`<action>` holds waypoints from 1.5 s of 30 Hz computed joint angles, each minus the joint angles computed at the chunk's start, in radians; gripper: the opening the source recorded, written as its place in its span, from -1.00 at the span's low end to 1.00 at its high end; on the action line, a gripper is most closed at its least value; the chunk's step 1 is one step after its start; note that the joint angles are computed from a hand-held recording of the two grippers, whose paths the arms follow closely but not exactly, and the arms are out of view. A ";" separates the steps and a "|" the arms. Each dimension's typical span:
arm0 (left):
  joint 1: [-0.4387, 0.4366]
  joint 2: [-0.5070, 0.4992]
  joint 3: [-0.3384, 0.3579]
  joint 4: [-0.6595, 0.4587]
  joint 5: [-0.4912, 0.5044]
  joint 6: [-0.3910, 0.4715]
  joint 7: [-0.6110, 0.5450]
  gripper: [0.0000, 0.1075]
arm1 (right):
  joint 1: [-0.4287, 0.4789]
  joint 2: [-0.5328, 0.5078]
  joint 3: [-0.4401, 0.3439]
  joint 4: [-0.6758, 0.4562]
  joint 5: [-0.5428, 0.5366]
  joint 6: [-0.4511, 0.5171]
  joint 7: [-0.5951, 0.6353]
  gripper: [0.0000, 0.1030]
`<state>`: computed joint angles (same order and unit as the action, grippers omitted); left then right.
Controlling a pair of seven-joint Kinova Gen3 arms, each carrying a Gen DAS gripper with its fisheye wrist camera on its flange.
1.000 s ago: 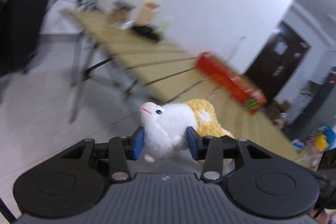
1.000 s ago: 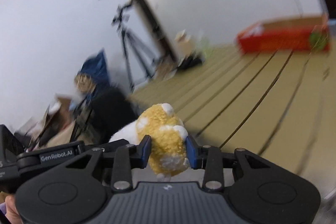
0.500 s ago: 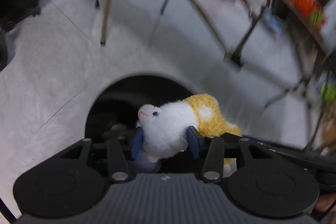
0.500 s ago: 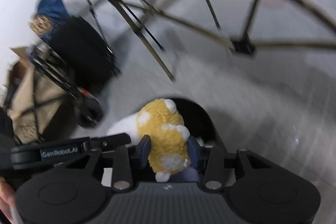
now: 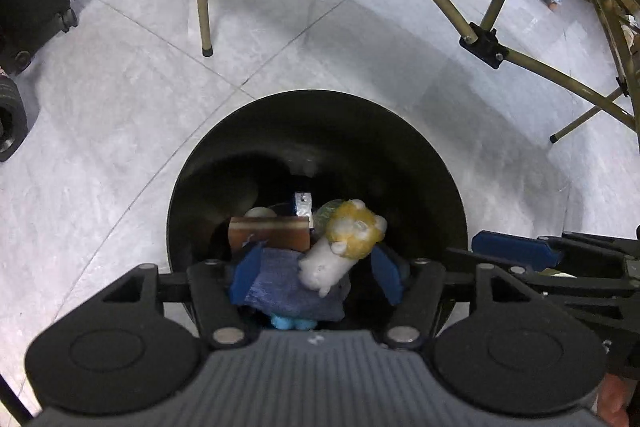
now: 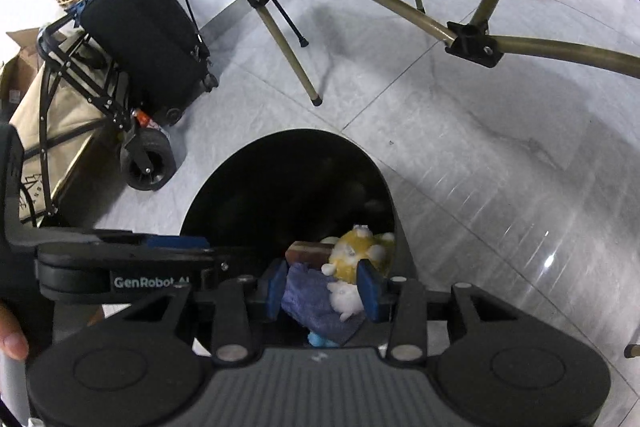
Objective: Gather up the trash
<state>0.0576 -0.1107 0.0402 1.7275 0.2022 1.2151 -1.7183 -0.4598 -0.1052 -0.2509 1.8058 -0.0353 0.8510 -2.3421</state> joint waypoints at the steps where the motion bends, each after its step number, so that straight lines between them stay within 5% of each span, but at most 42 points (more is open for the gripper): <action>1: -0.001 -0.001 0.000 -0.001 -0.004 0.001 0.006 0.17 | 0.000 -0.001 -0.001 -0.001 0.004 0.004 -0.001 -0.25; 8: -0.031 -0.024 0.007 -0.004 -0.008 0.007 0.007 0.21 | 0.045 -0.008 -0.042 -0.014 0.014 0.021 0.002 -0.24; 14: -0.301 -0.138 0.198 -0.022 0.072 0.040 -0.083 0.29 | 0.007 -0.029 -0.102 -0.085 0.181 0.099 -0.072 -0.21; 17: -0.385 -0.273 0.213 -0.007 0.117 0.029 -0.170 0.36 | -0.008 -0.067 -0.147 -0.124 0.269 0.147 -0.103 -0.18; 23: -0.162 -0.551 -0.001 0.022 0.095 -0.022 -0.118 0.68 | 0.098 -0.259 -0.424 -0.189 0.496 0.319 -0.265 0.08; 28: 0.032 -0.782 -0.012 -0.026 -0.061 -0.010 0.052 0.92 | 0.302 -0.491 -0.635 -0.292 0.503 0.522 -0.380 0.27; 31: 0.004 -0.887 -0.023 -0.109 -0.048 0.083 0.041 0.92 | 0.438 -0.627 -0.684 -0.431 0.462 0.644 -0.280 0.55; 35: 0.057 -0.926 0.001 -0.247 -0.100 0.246 0.156 0.92 | 0.510 -0.704 -0.731 -0.617 0.455 0.805 -0.162 0.95; 40: 0.053 -0.976 -0.013 -0.392 -0.098 0.414 0.133 0.92 | 0.577 -0.755 -0.802 -0.848 0.451 0.962 -0.123 1.00; 45: 0.072 -1.028 -0.026 -0.511 -0.100 0.510 0.131 0.92 | 0.700 -0.799 -0.819 -1.080 0.332 1.123 -0.055 1.00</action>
<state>0.1298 -1.1386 0.0142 1.2167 0.1019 1.7251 -1.5872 0.2398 -0.9042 -1.0704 0.7258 0.2970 1.9743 -2.3975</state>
